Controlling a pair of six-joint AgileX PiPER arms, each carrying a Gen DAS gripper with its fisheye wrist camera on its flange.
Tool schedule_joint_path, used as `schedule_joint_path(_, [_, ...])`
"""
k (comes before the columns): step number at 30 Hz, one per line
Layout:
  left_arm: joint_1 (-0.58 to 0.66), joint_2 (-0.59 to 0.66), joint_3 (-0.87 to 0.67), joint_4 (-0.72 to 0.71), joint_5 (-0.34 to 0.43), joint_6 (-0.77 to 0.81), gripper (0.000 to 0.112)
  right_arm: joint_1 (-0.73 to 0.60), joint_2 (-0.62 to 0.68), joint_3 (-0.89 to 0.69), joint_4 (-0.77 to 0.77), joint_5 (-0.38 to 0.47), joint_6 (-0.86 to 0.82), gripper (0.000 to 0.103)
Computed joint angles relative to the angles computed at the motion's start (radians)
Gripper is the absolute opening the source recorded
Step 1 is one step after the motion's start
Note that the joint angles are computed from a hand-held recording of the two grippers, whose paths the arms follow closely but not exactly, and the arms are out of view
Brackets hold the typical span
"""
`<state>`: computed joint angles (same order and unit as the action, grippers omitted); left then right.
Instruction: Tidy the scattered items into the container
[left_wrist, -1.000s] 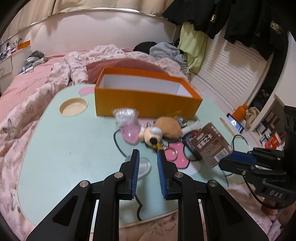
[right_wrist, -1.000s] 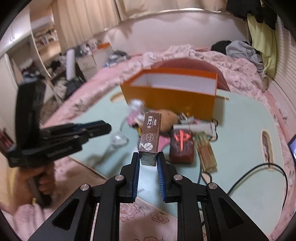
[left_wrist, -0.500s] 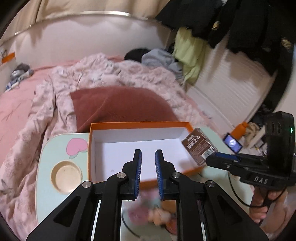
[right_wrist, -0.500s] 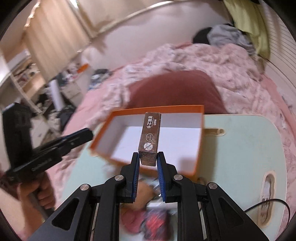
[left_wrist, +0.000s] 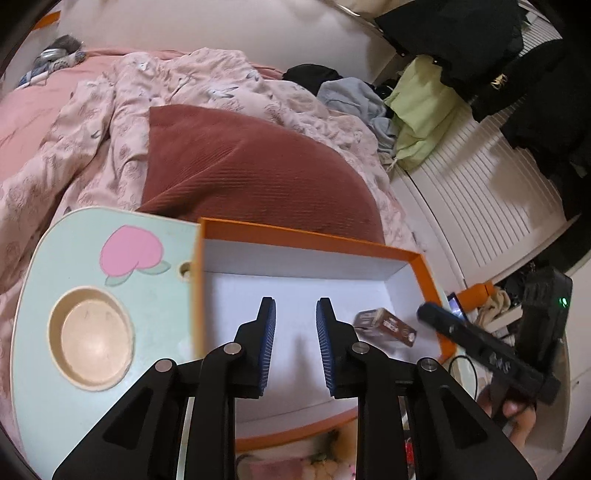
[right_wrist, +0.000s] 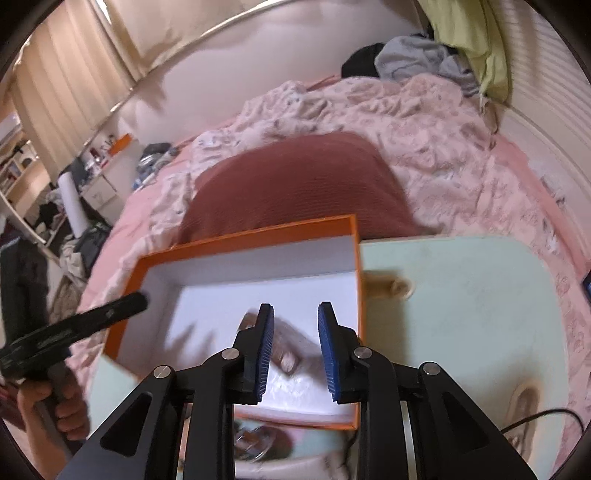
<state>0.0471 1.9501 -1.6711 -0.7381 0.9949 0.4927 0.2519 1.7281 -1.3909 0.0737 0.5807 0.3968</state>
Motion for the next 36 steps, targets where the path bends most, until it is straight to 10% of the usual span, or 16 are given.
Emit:
schedule_joint_path(8, [0.1,-0.31,0.386,-0.154,0.031,0.342,0.029,0.021,-0.217,0.216,0.147,-0.126,-0.138,0.027])
schedule_joint_path(11, [0.135,-0.5,0.617,-0.135,-0.006,0.478,0.083,0.095,-0.341,0.312,0.006,-0.161,-0.005,0.039])
schedule_joint_path(20, [0.015,-0.594,0.843,-0.014,-0.288,0.441,0.081,0.21,-0.527,0.478,-0.137,-0.185,0.224,0.039])
schedule_joint_path(25, [-0.098,-0.591,0.891,0.138,-0.426,0.328,0.041,0.218,-0.537,0.494,-0.199,-0.164,0.299,0.04])
schedule_joint_path(36, [-0.007,-0.603,0.71,-0.019,-0.248,0.423,0.04,0.311,-0.564,0.52,-0.403,-0.105,0.466,0.04])
